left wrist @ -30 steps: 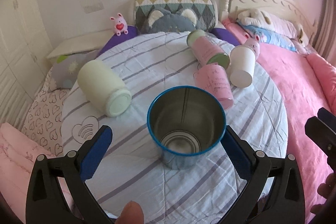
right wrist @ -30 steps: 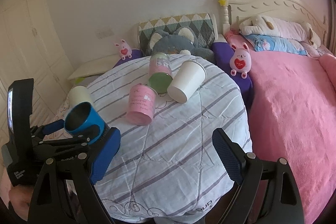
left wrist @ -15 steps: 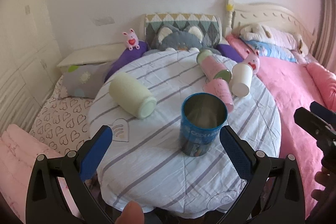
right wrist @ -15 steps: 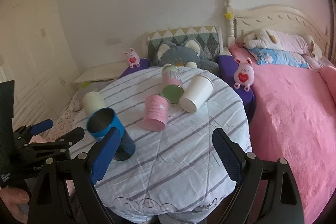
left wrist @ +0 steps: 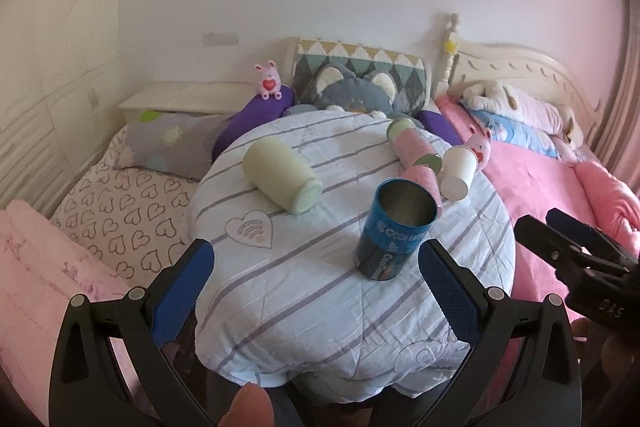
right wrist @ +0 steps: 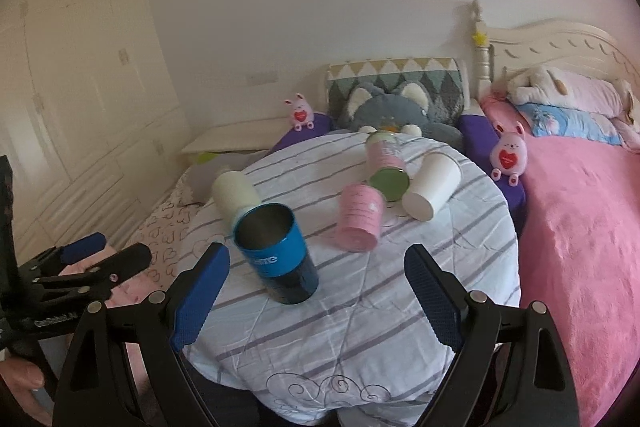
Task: Flip cup upright
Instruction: 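Open the left gripper and pull it back from the standing can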
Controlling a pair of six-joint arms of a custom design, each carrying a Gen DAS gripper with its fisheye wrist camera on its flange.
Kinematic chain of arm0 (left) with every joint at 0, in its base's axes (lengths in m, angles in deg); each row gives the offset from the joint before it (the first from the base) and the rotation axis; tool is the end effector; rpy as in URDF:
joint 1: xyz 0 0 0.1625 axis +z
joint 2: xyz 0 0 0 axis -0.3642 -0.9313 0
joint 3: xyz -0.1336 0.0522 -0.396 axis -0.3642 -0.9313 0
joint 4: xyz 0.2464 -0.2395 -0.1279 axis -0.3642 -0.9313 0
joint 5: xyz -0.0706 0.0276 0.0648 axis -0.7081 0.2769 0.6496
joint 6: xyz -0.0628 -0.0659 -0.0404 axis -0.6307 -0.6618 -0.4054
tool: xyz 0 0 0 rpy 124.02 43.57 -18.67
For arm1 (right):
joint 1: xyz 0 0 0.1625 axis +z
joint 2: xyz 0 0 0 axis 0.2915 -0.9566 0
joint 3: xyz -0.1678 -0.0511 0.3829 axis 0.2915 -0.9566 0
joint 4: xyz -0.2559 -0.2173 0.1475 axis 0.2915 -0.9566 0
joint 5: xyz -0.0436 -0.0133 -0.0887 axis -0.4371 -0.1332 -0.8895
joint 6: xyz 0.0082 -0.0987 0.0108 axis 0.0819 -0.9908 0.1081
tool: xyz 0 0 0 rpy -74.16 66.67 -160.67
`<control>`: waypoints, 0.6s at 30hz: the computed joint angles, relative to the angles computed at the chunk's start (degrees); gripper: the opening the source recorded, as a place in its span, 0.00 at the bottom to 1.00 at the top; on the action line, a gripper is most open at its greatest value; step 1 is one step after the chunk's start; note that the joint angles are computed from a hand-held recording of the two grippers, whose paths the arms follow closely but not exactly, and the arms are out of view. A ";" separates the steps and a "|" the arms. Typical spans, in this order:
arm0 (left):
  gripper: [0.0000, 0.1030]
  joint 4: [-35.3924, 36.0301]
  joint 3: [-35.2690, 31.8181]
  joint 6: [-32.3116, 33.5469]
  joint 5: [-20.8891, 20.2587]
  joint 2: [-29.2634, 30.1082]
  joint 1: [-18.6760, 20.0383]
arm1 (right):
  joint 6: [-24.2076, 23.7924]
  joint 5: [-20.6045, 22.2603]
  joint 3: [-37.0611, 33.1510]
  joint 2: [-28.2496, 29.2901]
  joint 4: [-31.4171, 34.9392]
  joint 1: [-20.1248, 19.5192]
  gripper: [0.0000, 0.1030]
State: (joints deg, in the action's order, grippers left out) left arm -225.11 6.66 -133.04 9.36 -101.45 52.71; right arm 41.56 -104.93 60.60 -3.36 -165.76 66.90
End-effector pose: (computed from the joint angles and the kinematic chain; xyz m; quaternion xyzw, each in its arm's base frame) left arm -0.4068 -0.5115 0.0388 0.0848 0.8289 -0.4415 0.3329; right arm 0.0677 -0.5950 0.3775 0.2983 -0.8718 0.3468 0.1750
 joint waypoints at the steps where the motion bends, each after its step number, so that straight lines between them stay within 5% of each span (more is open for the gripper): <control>1: 1.00 0.50 0.38 -0.91 0.03 -0.21 -0.07 | -0.16 -0.31 0.06 0.13 0.15 0.12 0.88; 18: 1.00 9.15 4.13 -13.03 -2.32 -2.75 0.84 | -2.01 -4.68 0.71 2.98 -0.37 1.12 0.88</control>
State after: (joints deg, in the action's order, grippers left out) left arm -215.96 10.79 -146.07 7.04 -104.20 53.55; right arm 39.55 -109.61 61.31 -0.38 -166.13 68.01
